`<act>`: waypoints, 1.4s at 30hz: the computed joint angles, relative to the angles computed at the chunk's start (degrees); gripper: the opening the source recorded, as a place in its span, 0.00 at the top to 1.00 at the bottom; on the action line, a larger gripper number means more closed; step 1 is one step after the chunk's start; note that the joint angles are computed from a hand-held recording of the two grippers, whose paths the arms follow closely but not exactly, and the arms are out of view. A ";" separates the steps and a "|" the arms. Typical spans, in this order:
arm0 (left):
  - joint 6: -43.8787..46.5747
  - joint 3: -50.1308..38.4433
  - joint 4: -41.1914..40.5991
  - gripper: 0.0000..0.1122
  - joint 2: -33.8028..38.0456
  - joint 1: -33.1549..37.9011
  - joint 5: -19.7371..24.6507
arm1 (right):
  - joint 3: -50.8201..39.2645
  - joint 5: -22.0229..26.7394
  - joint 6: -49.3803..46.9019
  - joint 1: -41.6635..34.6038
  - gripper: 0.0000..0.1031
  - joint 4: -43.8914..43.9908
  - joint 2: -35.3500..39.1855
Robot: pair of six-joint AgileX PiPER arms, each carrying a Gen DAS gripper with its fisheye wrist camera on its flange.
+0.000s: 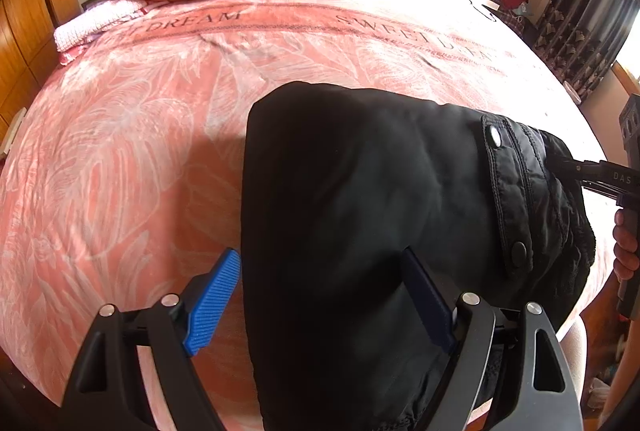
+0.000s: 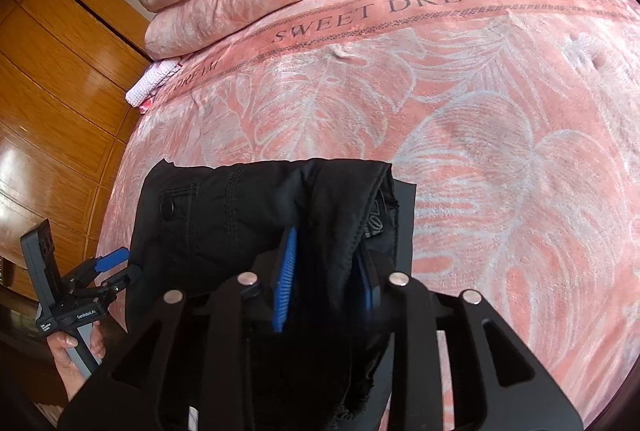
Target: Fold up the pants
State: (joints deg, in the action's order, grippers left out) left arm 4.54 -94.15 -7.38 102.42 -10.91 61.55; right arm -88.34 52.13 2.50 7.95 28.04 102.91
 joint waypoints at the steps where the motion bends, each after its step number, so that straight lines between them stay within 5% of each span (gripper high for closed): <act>1: 0.12 -0.03 0.16 0.26 -0.06 -0.06 0.11 | 1.04 -0.04 -0.07 0.03 0.68 0.03 -0.88; 13: 0.20 3.65 0.82 0.23 -2.83 -0.09 -0.11 | 20.06 -2.00 -3.30 -1.07 0.57 8.09 -14.82; 20: 0.32 8.08 -0.26 0.19 -5.67 2.02 -0.01 | 21.41 -1.55 2.98 -0.16 0.52 1.46 -18.67; 25: 0.80 10.02 -2.21 0.18 -6.56 3.63 0.23 | 24.24 0.08 -2.66 -3.36 0.51 8.26 -19.10; 28: 0.32 10.76 -2.42 0.18 -6.81 3.64 -0.12 | 25.27 0.45 -4.80 -2.54 0.59 11.28 -18.08; 29: 0.20 10.89 -2.42 0.18 -6.85 3.52 -0.10 | 25.36 0.28 -5.06 -2.12 0.71 11.92 -17.89; 33: 0.59 11.67 -2.74 0.18 -7.26 2.82 0.34 | 24.41 -0.31 -2.15 -0.10 0.88 7.79 -18.89; 36: 1.20 12.56 -3.29 0.18 -7.94 2.46 0.87 | 25.25 0.71 -4.59 -2.64 0.90 11.69 -20.43; 42: 1.85 15.16 -6.16 0.15 -7.87 2.93 -0.25 | 24.00 -0.27 0.28 0.49 0.89 4.42 -17.39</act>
